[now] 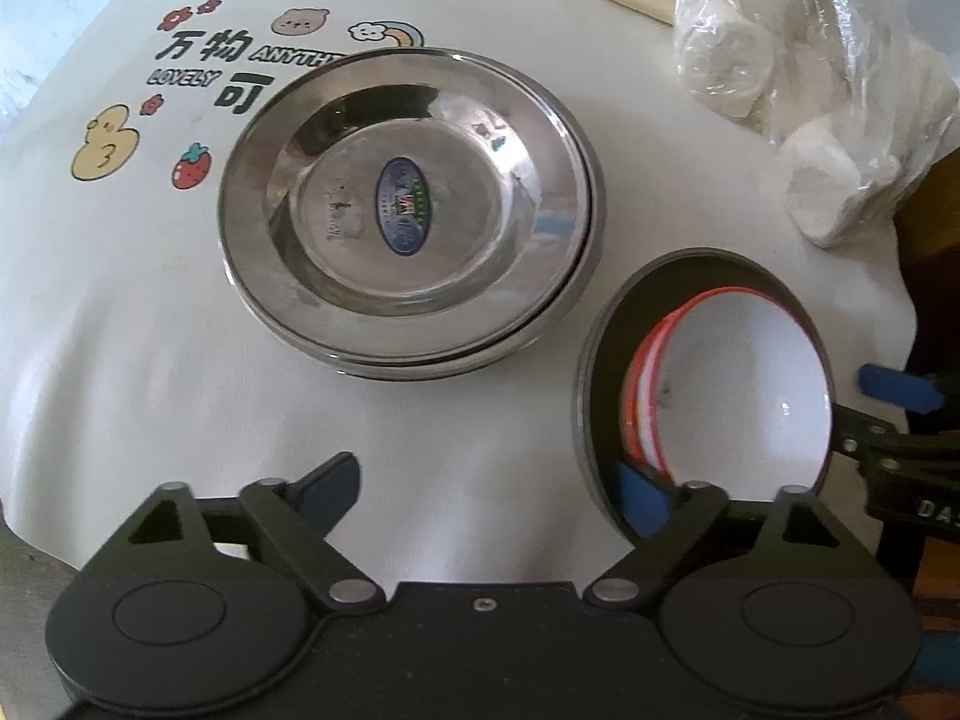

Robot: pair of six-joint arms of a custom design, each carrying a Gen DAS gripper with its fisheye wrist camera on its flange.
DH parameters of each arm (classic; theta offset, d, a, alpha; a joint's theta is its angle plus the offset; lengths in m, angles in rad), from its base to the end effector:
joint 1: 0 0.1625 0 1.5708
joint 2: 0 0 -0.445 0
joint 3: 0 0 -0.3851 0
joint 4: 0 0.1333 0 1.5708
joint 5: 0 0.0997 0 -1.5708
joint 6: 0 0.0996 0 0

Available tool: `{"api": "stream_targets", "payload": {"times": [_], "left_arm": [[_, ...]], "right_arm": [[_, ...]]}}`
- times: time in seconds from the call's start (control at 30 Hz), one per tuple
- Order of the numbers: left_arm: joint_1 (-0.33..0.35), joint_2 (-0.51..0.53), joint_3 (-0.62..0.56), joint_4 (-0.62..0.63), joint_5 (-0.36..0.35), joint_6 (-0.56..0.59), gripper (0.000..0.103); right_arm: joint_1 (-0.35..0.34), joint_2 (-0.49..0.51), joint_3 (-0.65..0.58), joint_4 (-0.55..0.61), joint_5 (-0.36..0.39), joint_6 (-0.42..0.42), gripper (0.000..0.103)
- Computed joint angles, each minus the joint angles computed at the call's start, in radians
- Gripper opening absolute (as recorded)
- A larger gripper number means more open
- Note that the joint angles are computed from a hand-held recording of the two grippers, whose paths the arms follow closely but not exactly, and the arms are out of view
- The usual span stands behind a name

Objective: Organize plates and bowls
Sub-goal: 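Grasp the steel bowl rim with both grippers, then lift the steel bowl with both grippers toward the steel plate stack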

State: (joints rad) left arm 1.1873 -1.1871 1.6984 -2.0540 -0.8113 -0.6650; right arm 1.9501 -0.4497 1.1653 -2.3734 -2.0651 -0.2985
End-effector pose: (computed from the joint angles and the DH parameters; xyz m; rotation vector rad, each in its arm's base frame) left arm -0.0373 -0.6320 0.3117 -0.3277 2.4099 -0.4563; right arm 0.3755 -0.7097 0.0246 0.8528 -2.5068 0.1421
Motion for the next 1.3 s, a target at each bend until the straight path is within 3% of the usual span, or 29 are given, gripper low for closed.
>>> {"api": "stream_targets", "payload": {"times": [0.13, 0.37, 0.53, 0.77, 1.3], "left_arm": [[0.005, -0.008, 0.009, -0.031, -0.026, 0.004, 0.078], [0.014, -0.024, 0.036, -0.117, -0.087, 0.034, 0.052], [0.011, -0.028, 0.053, -0.167, -0.110, 0.067, 0.035], [0.014, -0.022, 0.057, -0.210, -0.138, 0.101, 0.013], [0.028, -0.008, 0.033, -0.177, -0.165, 0.067, 0.012]], "right_arm": [[-0.001, 0.000, -0.004, 0.022, 0.042, 0.041, 0.049], [-0.014, -0.002, -0.011, 0.049, 0.101, 0.140, 0.033], [-0.018, 0.002, -0.018, 0.057, 0.132, 0.152, 0.012], [-0.015, 0.018, -0.049, 0.095, 0.127, 0.165, 0.012], [-0.021, 0.016, -0.055, 0.111, 0.150, 0.186, 0.011]]}}
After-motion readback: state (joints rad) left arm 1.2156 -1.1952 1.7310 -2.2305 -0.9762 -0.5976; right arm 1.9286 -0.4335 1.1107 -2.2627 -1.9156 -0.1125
